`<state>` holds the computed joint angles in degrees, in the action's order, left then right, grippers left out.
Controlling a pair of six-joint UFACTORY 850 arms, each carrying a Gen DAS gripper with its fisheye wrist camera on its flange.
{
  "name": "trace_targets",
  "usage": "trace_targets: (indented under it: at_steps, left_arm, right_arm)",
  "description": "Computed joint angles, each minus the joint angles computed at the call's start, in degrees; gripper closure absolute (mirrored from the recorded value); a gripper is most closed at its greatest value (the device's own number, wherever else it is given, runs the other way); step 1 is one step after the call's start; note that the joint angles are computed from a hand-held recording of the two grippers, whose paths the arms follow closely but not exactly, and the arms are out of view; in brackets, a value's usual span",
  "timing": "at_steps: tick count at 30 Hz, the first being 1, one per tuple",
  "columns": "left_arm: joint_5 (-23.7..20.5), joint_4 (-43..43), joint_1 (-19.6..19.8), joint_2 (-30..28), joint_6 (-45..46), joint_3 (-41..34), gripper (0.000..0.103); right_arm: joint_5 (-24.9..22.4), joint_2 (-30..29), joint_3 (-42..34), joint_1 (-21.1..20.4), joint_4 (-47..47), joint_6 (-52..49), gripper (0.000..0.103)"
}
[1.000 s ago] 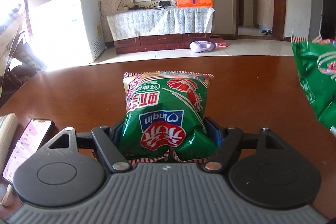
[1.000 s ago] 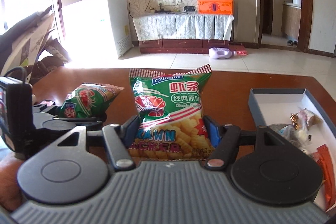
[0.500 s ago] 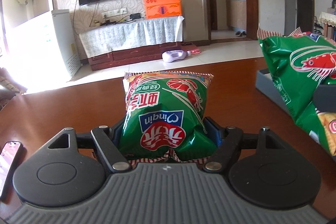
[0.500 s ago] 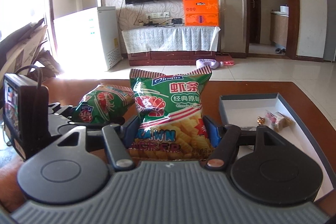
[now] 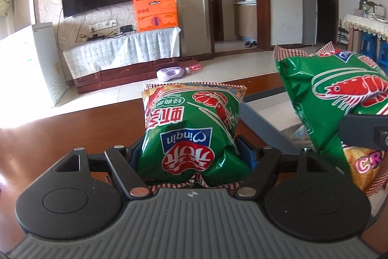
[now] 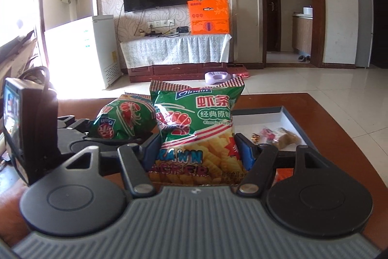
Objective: Organize snacks
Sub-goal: 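Carry both green snack bags over the box lid with both tools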
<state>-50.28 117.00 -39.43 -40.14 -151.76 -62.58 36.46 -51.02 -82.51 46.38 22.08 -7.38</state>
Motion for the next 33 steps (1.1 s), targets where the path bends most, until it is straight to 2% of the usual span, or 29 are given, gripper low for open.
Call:
trace_targets:
  at_steps: [14,20,23,26,33]
  left_arm:
    - [3.1,-1.0,-2.6,-9.4,10.1,-18.3,0.024]
    - [8.4,-0.4,-1.7,-15.2,11.6,-27.4,0.024]
    - [10.8,-1.4,-1.2,-18.8,15.0,-33.2,0.024]
    - [15.2,-0.5,0.4,-21.8,16.4,-38.5,0.024]
    - [20.7,-4.4,2.7,-28.3,24.1,-49.7,0.024]
  right_arm:
    - [2.9,1.2,5.0,-4.2,3.0,-0.4,0.034]
    - [3.2,1.0,5.5,-5.6,2.2,2.1,0.034]
    - [3.0,1.0,5.7,-5.7,3.6,2.1,0.034]
    - [2.6,1.0,5.8,-6.1,3.7,3.4,0.034]
    - [2.3,0.9,6.3,-6.5,4.6,4.0,0.034]
